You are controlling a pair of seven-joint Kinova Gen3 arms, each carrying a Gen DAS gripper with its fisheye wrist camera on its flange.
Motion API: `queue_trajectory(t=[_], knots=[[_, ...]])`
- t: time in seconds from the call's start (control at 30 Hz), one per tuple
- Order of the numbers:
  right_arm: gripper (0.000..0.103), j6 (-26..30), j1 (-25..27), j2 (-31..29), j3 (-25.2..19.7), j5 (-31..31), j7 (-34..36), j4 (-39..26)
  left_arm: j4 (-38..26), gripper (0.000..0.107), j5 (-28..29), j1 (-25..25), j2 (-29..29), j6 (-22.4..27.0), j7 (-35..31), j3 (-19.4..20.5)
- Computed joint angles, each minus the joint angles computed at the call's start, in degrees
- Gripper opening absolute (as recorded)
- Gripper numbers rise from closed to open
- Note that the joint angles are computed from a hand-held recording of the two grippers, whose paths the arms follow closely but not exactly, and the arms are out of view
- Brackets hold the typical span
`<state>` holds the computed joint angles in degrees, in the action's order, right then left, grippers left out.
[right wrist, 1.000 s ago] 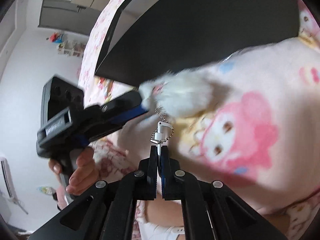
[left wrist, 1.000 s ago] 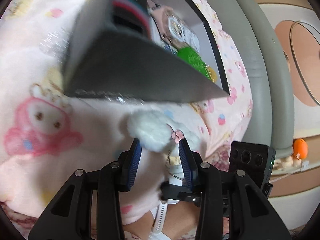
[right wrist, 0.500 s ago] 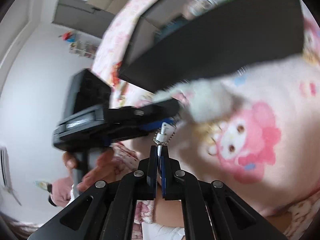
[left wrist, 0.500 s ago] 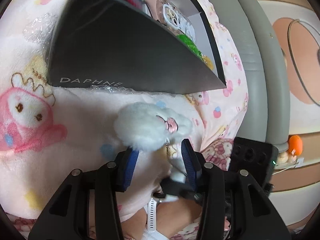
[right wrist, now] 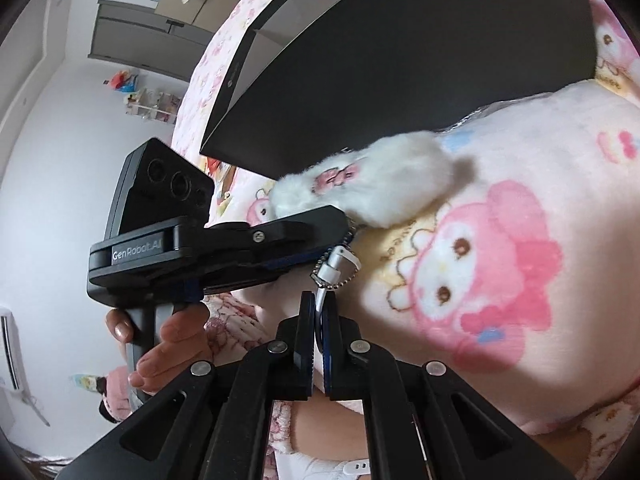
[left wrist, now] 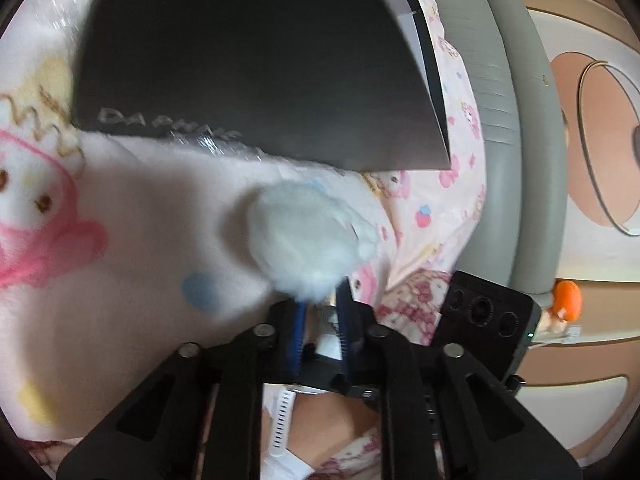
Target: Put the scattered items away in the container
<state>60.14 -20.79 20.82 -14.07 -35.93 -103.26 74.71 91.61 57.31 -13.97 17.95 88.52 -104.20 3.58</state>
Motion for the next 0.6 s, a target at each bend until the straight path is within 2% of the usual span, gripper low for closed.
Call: queue_trajectory(t=[0.27, 0.5, 0.6], knots=[[0.002, 3.50, -2.40, 3.58, 0.39, 3.33, -3.83, -4.85, 0.49, 0.008, 0.76, 0.01, -0.36, -0.27, -0.70, 0.02], [0.002, 4.07, -3.56, 4.77, 0.28, 4.98, -5.26, -5.52, 2.09, 0.008, 4.57, -1.04, -0.73, 0.01, -4.50, 0.02], [0.002, 5.49, -4.97, 5.66, 0.55, 7.16, -6.08, -8.12, 1.01, 0.010, 4.43, -0.05, -1.13, 0.37, -6.87, 0.68]])
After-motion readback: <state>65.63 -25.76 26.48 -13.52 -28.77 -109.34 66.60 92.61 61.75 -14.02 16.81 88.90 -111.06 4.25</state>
